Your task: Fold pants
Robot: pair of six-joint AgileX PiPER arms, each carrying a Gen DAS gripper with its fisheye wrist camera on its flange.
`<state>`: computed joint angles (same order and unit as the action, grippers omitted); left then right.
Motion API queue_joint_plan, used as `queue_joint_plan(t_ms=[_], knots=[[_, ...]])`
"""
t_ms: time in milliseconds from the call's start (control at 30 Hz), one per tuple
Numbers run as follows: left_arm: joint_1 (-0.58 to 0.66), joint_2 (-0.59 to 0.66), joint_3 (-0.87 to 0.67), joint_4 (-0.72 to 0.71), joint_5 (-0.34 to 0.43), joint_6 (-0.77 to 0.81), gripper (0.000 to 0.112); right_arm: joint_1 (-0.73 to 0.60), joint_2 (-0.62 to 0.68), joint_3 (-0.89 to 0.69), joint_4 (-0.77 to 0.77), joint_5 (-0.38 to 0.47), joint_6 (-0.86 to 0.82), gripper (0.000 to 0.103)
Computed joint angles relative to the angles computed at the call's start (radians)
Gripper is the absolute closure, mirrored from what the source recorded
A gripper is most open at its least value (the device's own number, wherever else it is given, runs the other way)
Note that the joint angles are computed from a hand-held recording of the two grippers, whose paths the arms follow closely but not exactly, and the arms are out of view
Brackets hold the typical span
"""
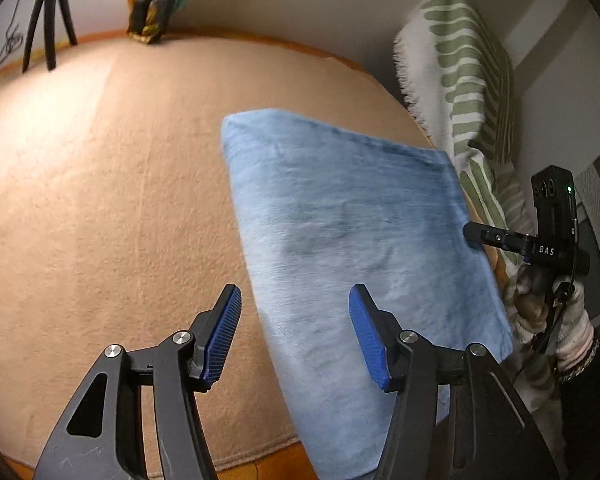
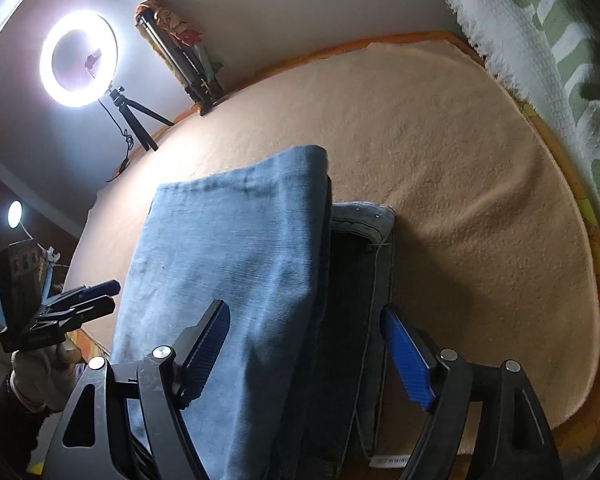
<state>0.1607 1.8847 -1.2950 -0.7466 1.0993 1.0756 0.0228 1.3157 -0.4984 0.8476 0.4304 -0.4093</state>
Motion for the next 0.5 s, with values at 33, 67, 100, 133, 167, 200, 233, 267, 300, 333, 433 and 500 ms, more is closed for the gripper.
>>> queue_joint_plan(t_ms=[33,67,100,133,167,200,233,267,300,333,433,500], knots=[[-0.002,0.006,-0.002,0.0,-0.001,-0.005,0.057,-0.011,0.007,0.004,0.023,0.001,-0.027,0.023],[-0.004,0.016,-0.006,0.0,0.002,-0.011,0.057,-0.027,0.018,0.009,0.058,0.005,-0.07,0.023],[-0.005,0.026,-0.011,0.0,0.007,-0.015,0.057,-0.051,0.029,0.019,0.124,0.018,-0.147,0.023],[-0.007,0.034,-0.014,-0.003,0.008,-0.017,0.057,-0.068,0.037,0.026,0.172,0.03,-0.201,0.023],[-0.009,0.037,-0.014,-0.005,0.007,-0.016,0.057,-0.092,0.048,0.037,0.234,0.044,-0.27,0.023],[-0.011,0.039,-0.012,-0.009,0.006,-0.014,0.057,-0.113,0.053,0.048,0.282,0.057,-0.328,0.023],[-0.01,0.042,-0.011,-0.012,0.008,-0.012,0.057,-0.137,0.063,0.063,0.347,0.072,-0.407,0.023],[-0.012,0.046,-0.013,-0.013,0.01,-0.012,0.057,-0.153,0.067,0.079,0.411,0.08,-0.481,0.022],[-0.012,0.05,-0.016,-0.016,0.012,-0.01,0.057,-0.156,0.067,0.086,0.441,0.08,-0.515,0.022],[-0.012,0.054,-0.018,-0.018,0.013,-0.009,0.057,-0.159,0.067,0.092,0.463,0.085,-0.544,0.022],[-0.013,0.063,-0.023,-0.031,0.015,-0.001,0.057,-0.178,0.067,0.107,0.503,0.104,-0.61,0.022],[-0.018,0.066,-0.024,-0.037,0.018,0.002,0.057,-0.204,0.069,0.119,0.528,0.136,-0.66,0.024]])
